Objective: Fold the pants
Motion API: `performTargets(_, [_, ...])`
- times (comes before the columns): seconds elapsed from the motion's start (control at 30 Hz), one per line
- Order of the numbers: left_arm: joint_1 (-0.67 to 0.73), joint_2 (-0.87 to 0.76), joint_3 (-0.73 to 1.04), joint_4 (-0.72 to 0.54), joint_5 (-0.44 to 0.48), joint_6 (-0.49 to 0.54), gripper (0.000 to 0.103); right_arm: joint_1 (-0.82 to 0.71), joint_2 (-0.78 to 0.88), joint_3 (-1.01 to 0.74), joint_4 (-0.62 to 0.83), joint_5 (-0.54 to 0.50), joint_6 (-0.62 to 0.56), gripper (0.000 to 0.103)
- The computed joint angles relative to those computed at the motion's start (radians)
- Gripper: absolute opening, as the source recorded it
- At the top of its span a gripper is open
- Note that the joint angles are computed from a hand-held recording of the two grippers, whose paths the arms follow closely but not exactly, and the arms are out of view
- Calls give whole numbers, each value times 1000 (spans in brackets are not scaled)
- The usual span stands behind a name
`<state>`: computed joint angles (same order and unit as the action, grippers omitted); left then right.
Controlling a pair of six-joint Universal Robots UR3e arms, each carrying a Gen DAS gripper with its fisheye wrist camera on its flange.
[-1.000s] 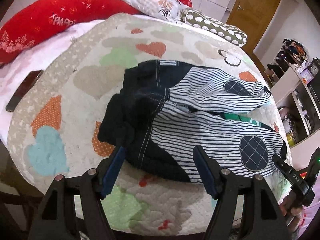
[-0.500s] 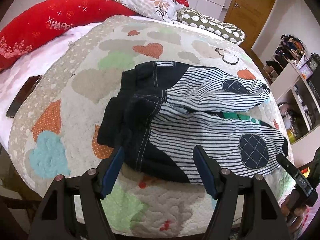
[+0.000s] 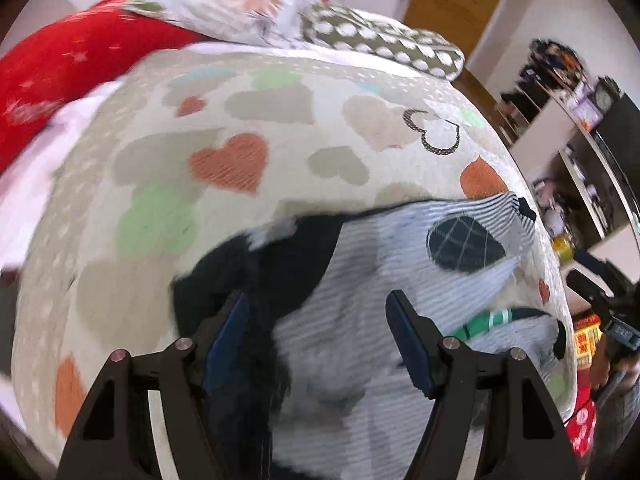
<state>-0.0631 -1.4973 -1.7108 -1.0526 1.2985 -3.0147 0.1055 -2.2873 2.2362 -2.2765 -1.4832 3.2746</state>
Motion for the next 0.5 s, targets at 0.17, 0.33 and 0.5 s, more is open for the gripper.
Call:
performTargets(0.17, [-19,-322,277,-67,-65,53,70,-51,376,-169,-116,37,-155,85])
performTargets(0.33, [-69,-502,439,-122,4,143,70,-70,673,-359,-113,105,-242,83])
performTargets(0.5, [-110,-553,478,-122,56,243,79,-25,875,-477,-113,63,-303,79])
